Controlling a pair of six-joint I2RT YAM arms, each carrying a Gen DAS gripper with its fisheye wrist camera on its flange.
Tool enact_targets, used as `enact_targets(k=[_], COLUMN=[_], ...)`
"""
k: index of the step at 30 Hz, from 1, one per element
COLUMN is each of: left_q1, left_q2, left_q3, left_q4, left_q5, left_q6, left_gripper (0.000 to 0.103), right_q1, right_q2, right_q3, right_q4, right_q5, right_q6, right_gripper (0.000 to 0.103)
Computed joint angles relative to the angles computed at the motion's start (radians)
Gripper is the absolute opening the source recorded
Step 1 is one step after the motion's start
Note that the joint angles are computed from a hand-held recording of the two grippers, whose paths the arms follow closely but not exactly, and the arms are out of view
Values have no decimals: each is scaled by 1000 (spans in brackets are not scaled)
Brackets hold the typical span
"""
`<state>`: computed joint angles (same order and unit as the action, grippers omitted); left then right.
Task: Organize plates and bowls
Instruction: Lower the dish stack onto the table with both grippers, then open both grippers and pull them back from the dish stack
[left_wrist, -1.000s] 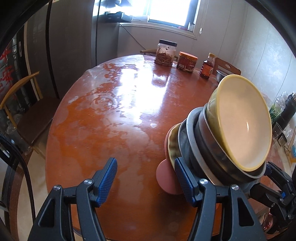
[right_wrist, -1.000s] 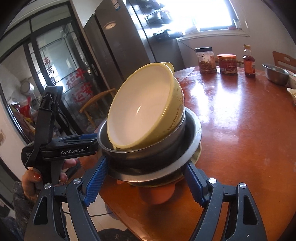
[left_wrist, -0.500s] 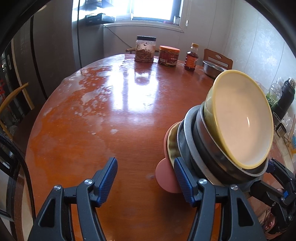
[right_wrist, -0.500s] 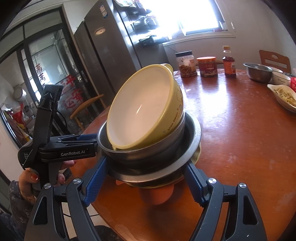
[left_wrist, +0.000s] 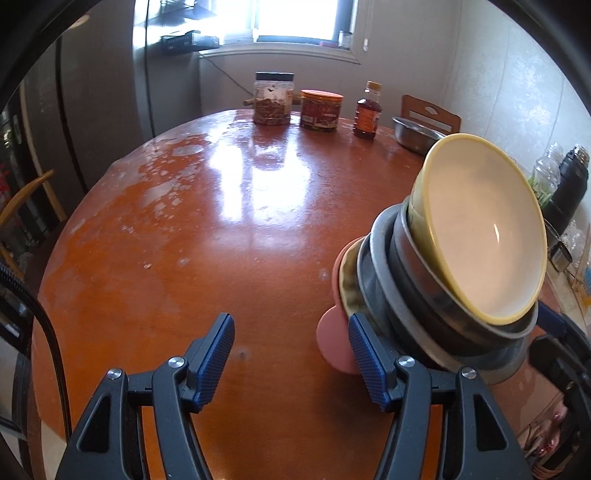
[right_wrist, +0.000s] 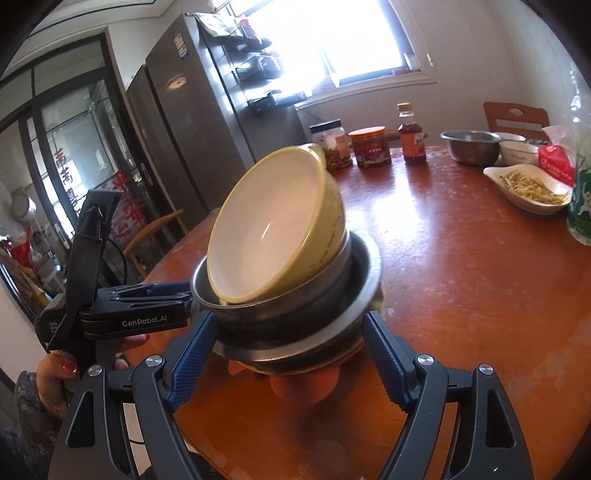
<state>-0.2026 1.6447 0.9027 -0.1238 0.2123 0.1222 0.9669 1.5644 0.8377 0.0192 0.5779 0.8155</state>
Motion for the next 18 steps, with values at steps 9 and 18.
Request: enact_targets(k=[9,18], left_q1=[4,-46], left_q2=[-249,-411], left_q3=[-239,-384], left_q4=[52,56], left_q5=[-36,-78], left_q6=[-37,-54], left_gripper=[69,73], right_q1=[150,228], right_q2=[31,70], right_q3=[94,146], right_q4=[-231,-420], right_q5=[226,303], right_q6=[105,284], right_gripper=[84,86])
